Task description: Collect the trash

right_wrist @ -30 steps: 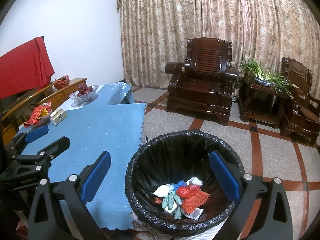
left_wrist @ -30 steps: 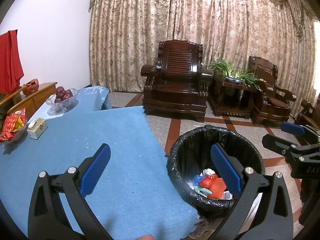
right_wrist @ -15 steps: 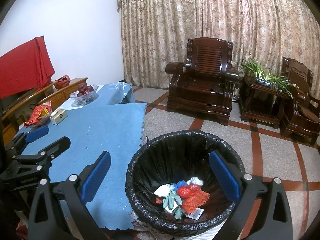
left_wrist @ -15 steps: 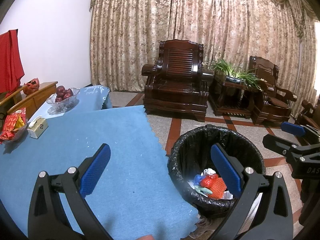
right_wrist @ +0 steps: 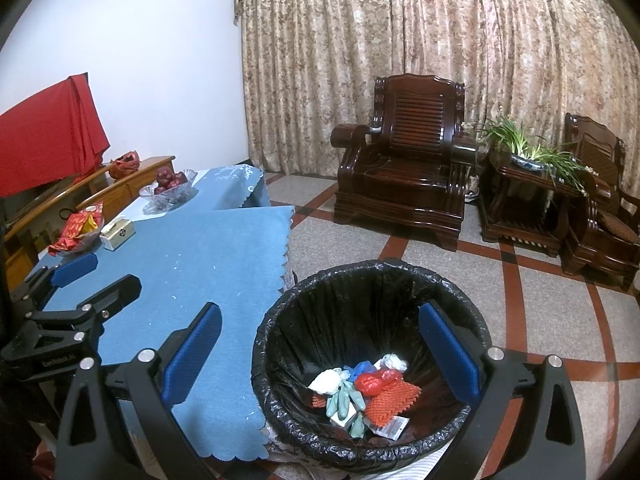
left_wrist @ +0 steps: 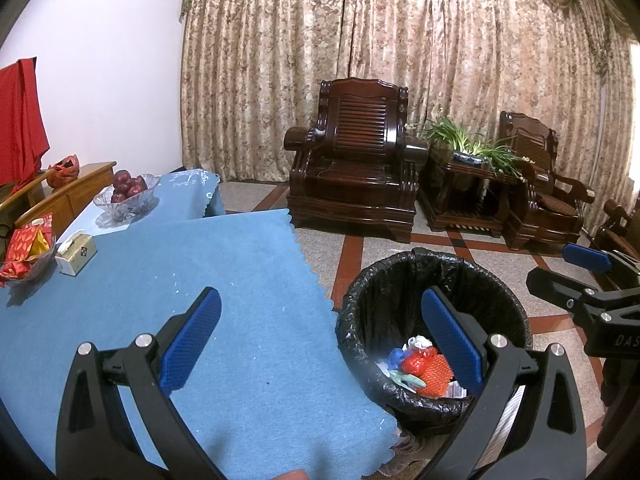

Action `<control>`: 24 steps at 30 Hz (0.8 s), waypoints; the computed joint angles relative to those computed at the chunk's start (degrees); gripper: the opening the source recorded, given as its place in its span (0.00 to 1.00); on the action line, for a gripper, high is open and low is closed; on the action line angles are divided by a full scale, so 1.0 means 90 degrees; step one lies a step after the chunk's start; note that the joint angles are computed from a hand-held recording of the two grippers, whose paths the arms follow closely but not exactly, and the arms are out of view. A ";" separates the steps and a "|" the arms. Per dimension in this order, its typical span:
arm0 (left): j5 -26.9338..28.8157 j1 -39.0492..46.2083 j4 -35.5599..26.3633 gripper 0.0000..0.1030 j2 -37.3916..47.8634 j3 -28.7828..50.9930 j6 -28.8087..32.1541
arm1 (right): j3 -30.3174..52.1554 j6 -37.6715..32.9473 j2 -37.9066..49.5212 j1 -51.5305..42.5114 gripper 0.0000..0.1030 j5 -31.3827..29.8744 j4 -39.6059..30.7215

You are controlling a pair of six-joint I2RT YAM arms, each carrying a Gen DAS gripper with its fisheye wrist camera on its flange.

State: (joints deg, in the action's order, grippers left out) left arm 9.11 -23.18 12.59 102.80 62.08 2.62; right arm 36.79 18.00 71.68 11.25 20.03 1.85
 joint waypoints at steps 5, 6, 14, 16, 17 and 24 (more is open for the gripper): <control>-0.0007 -0.0002 -0.0011 0.95 0.0002 0.0011 -0.0005 | 0.0009 0.0010 0.0013 0.0006 0.94 0.0001 -0.0006; -0.0003 -0.0002 -0.0015 0.95 0.0009 0.0021 -0.0008 | 0.0007 0.0005 0.0011 0.0003 0.94 -0.0001 -0.0001; 0.0000 0.0000 -0.0040 0.95 0.0004 0.0038 -0.0001 | 0.0016 0.0003 0.0010 0.0003 0.94 -0.0001 -0.0014; 0.0006 0.0003 -0.0056 0.95 -0.0007 0.0036 -0.0001 | 0.0011 0.0003 0.0004 -0.0008 0.94 -0.0011 -0.0013; -0.0009 -0.0005 -0.0046 0.95 -0.0002 0.0041 -0.0007 | 0.0016 0.0011 0.0009 0.0002 0.94 -0.0002 -0.0017; 0.0001 0.0000 -0.0080 0.95 -0.0013 0.0054 0.0001 | 0.0017 0.0000 0.0001 -0.0007 0.94 -0.0011 -0.0021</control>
